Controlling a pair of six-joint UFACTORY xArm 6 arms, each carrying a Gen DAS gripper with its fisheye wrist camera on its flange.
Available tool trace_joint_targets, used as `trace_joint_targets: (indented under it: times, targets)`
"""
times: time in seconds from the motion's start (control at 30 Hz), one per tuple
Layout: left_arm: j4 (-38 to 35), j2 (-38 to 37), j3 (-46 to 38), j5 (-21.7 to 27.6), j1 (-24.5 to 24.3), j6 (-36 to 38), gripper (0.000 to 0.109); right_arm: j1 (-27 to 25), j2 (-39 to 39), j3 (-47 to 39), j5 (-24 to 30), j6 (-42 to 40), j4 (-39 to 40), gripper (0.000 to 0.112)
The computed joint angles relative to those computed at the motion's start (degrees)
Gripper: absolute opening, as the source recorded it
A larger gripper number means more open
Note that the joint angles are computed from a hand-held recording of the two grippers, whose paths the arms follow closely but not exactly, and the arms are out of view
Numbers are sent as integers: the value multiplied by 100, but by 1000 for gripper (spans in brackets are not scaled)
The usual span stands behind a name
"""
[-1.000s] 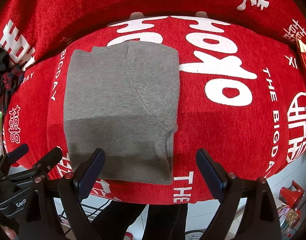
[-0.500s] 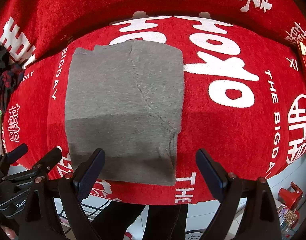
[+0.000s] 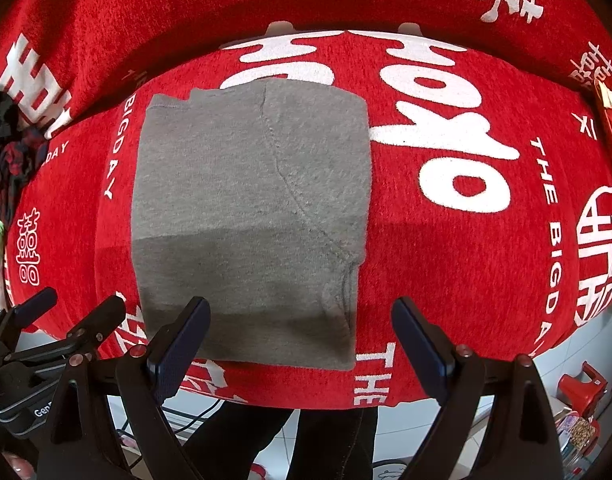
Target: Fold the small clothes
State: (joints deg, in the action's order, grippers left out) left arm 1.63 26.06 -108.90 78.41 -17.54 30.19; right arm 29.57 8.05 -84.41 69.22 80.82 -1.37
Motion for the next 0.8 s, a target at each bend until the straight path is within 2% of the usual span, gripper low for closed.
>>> trace_joint_targets:
  times: [0.4, 0.53, 0.7, 0.8]
  targets:
    - [-3, 108, -159, 18, 5, 31, 103, 12, -3, 30, -20, 38, 18, 93]
    - [-64, 212, -325, 169, 16, -6, 103, 10, -4, 40, -28, 33, 26, 93]
    - [26, 80, -84, -218, -12, 9, 103, 2, 4, 31, -26, 26, 28, 93]
    - [-41, 217, -308, -43, -4, 35, 103, 17, -3, 54, -27, 58, 22, 93]
